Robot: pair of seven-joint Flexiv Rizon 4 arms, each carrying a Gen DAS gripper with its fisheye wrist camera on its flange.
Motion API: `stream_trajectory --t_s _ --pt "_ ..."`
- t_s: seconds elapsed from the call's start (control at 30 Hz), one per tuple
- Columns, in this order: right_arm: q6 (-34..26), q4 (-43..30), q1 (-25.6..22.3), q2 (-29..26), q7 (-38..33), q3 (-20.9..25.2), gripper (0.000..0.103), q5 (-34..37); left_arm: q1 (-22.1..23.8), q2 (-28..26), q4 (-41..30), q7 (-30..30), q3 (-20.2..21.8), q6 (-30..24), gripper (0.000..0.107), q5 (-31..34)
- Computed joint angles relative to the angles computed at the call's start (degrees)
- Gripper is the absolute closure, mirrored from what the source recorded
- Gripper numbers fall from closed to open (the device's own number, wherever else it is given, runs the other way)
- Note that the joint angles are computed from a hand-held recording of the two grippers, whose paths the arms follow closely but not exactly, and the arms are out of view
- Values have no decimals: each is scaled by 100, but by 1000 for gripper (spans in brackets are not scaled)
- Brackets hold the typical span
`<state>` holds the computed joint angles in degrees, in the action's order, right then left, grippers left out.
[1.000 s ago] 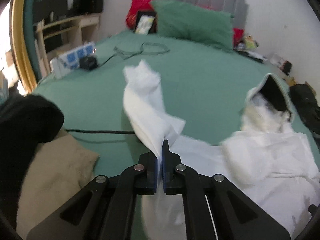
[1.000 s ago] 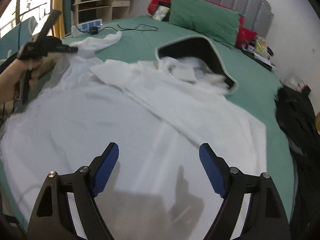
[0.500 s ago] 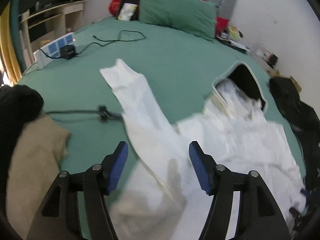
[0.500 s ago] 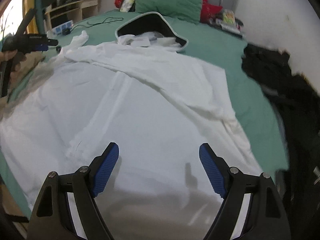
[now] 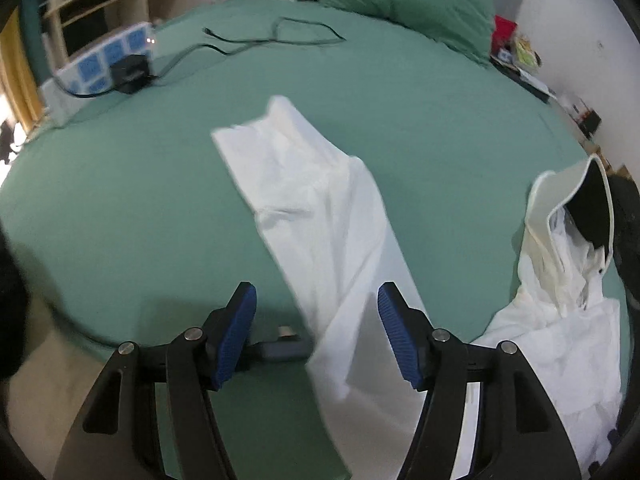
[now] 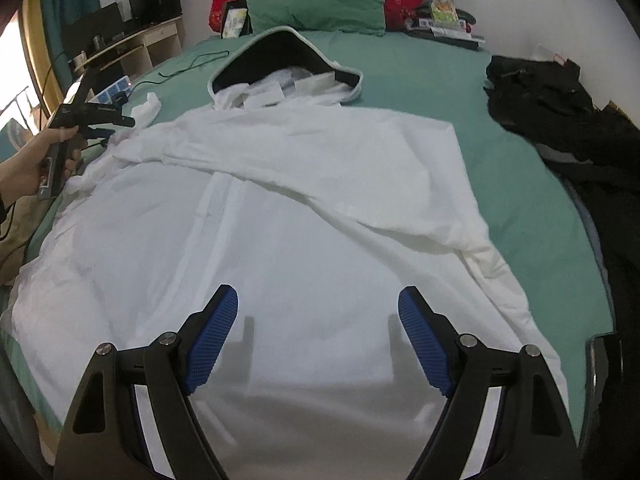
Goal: Fold large clothes
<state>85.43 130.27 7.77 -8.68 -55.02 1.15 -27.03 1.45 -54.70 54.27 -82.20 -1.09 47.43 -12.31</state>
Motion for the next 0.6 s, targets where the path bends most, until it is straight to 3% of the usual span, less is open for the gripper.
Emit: stream_trajectory --t_s 0.13,0.2,0.23,0.27,0.47,0.53,0.6 --pt "-70 -15 -136 -9 -350 227 21 436 -190 -190 -400 76 244 -161 41 365" --pt "-233 -177 -330 -50 -850 592 20 1224 -118 -164 -394 178 77 -241 66 272" --pt "-271 -221 -362 -55 -1012 672 20 1482 -57 -126 -355 224 -31 -284 100 160" --pt "-288 -232 -362 -51 -1150 708 20 1637 -12 -52 -239 233 -126 -244 102 44" --pt "-210 -78 -236 103 -1406 668 20 1924 -267 858 1402 558 -222 2232 102 221" --pt "-223 -65 -251 122 -1562 705 21 2106 -451 1049 1737 572 -185 2804 102 269" --pt "-341 -115 -281 114 -1747 751 20 2327 -660 1142 1847 482 -88 3034 102 287"
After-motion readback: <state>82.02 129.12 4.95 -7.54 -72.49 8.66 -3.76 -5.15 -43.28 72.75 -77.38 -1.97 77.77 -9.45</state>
